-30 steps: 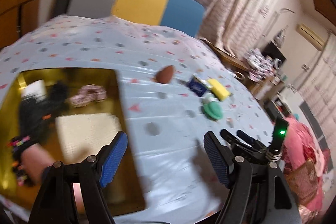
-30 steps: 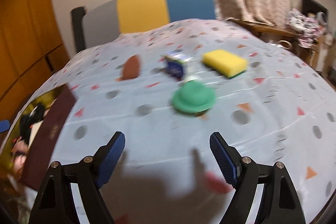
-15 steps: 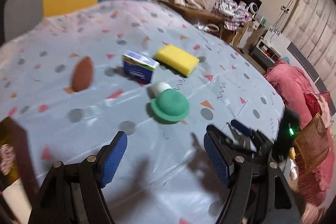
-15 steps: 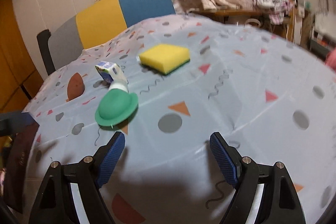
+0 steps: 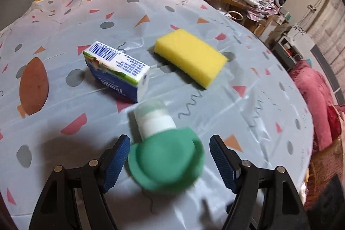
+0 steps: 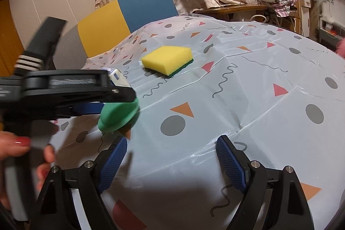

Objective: Organize rigid objects
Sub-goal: 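Grasp the green hat-shaped bottle with the left gripper while the right gripper approaches the yellow sponge, then grasp the yellow sponge with the right gripper and lift it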

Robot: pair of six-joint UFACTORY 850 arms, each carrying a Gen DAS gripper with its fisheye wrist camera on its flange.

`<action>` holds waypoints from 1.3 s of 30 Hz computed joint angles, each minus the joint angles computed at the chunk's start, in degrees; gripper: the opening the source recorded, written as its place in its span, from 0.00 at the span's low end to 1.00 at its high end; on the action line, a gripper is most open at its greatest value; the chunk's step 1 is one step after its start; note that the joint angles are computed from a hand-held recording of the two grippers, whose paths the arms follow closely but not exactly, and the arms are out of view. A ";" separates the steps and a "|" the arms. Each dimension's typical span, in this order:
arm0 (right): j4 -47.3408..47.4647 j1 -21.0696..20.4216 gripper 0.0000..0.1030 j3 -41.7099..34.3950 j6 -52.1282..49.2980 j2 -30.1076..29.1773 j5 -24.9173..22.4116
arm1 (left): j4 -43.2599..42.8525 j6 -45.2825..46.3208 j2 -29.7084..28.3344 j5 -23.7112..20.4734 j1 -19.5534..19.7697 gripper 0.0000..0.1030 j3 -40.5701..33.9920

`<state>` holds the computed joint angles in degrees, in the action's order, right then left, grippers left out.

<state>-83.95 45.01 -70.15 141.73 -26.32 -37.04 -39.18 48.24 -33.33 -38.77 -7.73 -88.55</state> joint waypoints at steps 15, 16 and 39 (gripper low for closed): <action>-2.17 -0.09 0.86 0.85 2.46 0.39 0.58 | -22.74 29.43 8.61 9.83 5.98 0.59 15.95; -1.87 -0.07 0.86 0.70 2.09 0.32 0.54 | -23.99 30.58 8.85 9.69 6.34 0.59 16.40; 18.31 -2.26 0.87 -9.12 -29.36 -2.93 -1.56 | -34.63 36.15 8.87 7.77 10.40 0.59 18.49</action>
<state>-65.64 42.76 -79.28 112.37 -29.26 -38.60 -73.81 84.39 -24.46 -30.99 2.67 -70.07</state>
